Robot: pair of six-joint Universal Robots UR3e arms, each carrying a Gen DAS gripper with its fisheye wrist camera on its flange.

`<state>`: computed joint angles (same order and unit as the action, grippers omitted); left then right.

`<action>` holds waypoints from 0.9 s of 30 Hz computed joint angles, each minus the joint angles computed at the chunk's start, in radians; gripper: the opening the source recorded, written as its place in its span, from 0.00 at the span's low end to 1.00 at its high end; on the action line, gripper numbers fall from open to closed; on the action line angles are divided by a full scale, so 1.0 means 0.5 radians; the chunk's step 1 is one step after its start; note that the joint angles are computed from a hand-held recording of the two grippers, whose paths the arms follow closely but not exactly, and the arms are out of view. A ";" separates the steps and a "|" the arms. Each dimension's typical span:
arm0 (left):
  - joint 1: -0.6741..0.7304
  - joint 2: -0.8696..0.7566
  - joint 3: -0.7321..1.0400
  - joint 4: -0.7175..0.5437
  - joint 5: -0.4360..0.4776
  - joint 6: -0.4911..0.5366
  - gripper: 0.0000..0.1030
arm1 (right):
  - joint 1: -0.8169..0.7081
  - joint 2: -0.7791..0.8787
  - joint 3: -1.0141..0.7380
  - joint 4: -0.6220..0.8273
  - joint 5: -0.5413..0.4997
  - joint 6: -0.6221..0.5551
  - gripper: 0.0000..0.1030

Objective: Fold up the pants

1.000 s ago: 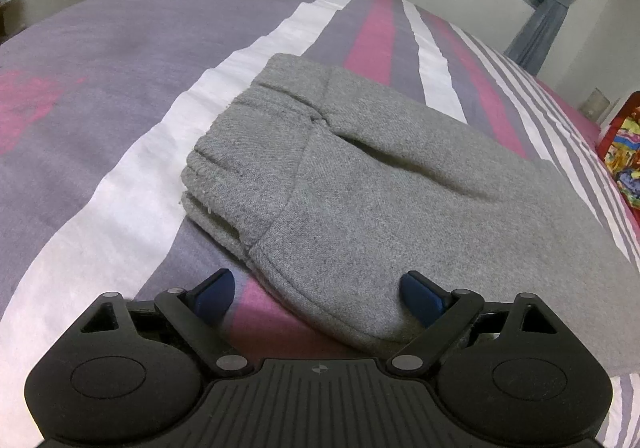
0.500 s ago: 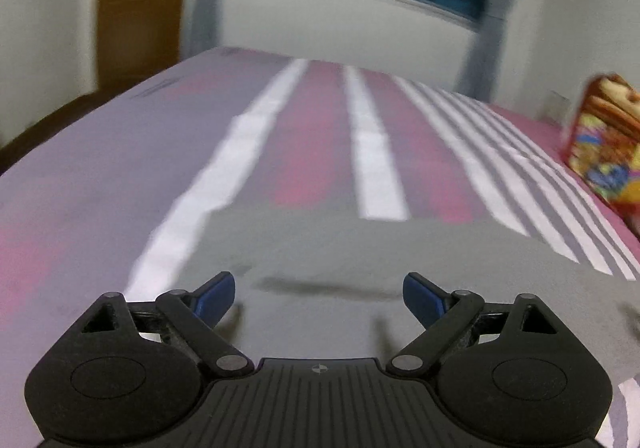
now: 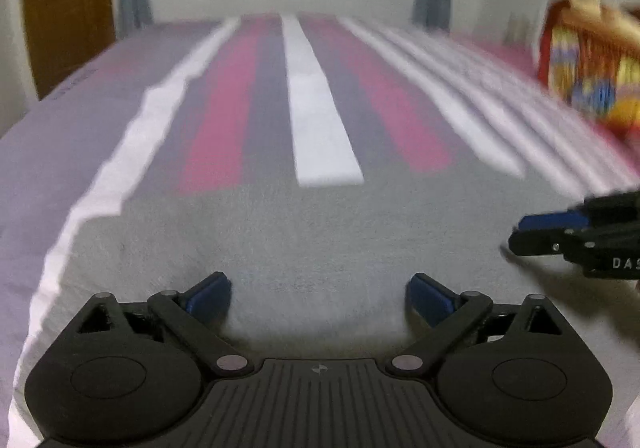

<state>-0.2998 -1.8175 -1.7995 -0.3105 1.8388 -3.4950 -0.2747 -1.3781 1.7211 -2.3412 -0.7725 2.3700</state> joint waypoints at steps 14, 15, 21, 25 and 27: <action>-0.061 0.139 -0.195 -0.103 0.233 0.013 0.94 | -0.350 0.109 -0.049 -0.064 -0.163 0.169 0.39; -0.047 0.143 -0.255 -0.054 0.248 0.094 0.94 | -0.495 0.091 0.003 -0.031 -0.162 0.044 0.30; -0.227 0.377 -0.406 -0.107 0.473 -0.077 0.94 | -1.574 -0.136 0.024 0.597 0.336 -0.428 0.44; -0.353 0.436 -0.427 -0.264 0.604 -0.254 0.94 | -2.100 0.187 -0.437 1.008 0.495 -0.292 0.29; -0.387 0.393 -0.377 -0.393 0.650 -0.269 0.95 | -2.251 0.351 -0.606 1.028 0.529 -0.121 0.27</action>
<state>-0.4932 -1.6212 -1.9878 -0.5069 2.1638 -3.6295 -1.4004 -1.2024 1.4179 -1.8269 -0.5080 2.3093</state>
